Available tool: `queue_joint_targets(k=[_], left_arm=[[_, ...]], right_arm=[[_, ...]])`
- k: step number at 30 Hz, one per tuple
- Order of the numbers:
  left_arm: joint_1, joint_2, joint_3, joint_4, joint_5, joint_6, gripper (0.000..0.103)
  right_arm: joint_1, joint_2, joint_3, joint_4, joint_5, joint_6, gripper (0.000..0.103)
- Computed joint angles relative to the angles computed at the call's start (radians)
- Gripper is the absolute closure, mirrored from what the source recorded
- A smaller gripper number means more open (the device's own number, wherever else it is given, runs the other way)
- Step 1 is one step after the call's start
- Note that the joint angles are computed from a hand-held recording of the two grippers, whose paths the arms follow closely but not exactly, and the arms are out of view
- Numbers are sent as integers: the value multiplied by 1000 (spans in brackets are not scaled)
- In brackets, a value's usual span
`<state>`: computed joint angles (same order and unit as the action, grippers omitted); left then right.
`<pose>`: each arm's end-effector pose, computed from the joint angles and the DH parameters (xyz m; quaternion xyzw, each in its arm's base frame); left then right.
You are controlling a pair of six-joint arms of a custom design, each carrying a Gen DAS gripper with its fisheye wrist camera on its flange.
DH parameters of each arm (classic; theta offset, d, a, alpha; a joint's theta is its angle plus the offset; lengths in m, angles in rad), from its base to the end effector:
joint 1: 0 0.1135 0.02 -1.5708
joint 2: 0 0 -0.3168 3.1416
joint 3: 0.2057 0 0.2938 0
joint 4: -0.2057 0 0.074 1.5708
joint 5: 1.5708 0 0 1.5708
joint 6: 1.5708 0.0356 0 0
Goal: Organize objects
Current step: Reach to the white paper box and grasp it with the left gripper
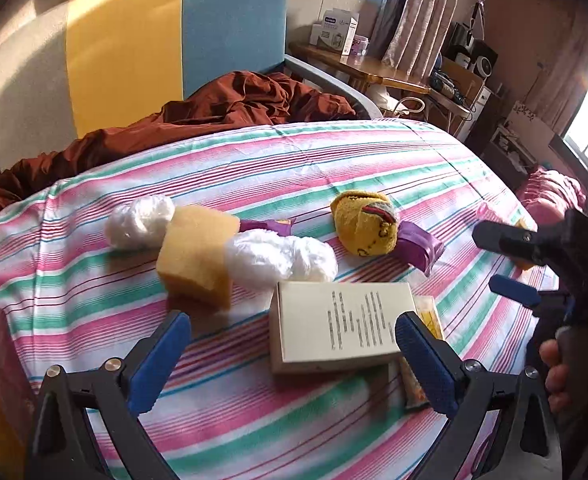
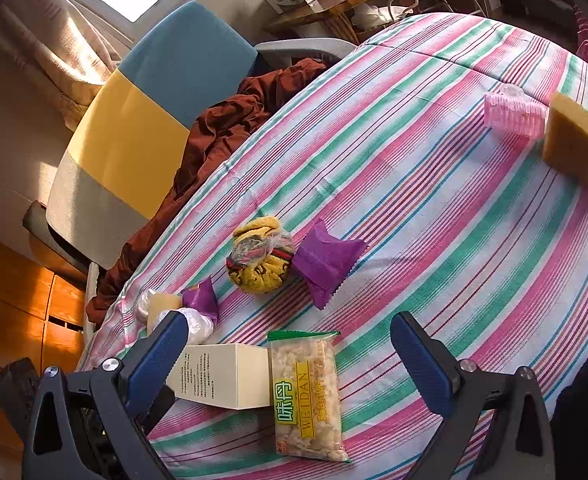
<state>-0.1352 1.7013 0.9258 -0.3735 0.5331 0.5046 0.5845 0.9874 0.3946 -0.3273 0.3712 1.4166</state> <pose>0.3458 -0.0653 0.1736 0.3490 0.8781 -0.2161 0.2458 0.1593 0.0899 0.1817 0.4303 0.8280 0.1700 0.3168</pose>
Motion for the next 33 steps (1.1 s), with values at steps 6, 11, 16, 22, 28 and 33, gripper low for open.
queue_joint_targets(k=[6, 11, 16, 22, 28, 33], left_arm=[[-40, 144, 111, -32, 55, -17, 0], [-34, 221, 209, -150, 192, 31, 0], [-3, 261, 262, -405, 303, 227, 0], [50, 203, 147, -529, 262, 453, 0], [151, 75, -24, -538, 173, 619, 0], [160, -67, -91, -437, 154, 606, 0]], right_arm=[[-20, 10, -8, 30, -38, -16, 0], [-34, 38, -1, 35, -68, -32, 0], [-38, 45, 0, 26, -74, -23, 0], [-34, 46, 2, 3, -68, -6, 0], [-29, 43, 5, -17, -62, 3, 0], [-32, 54, 11, -23, -70, 3, 0]])
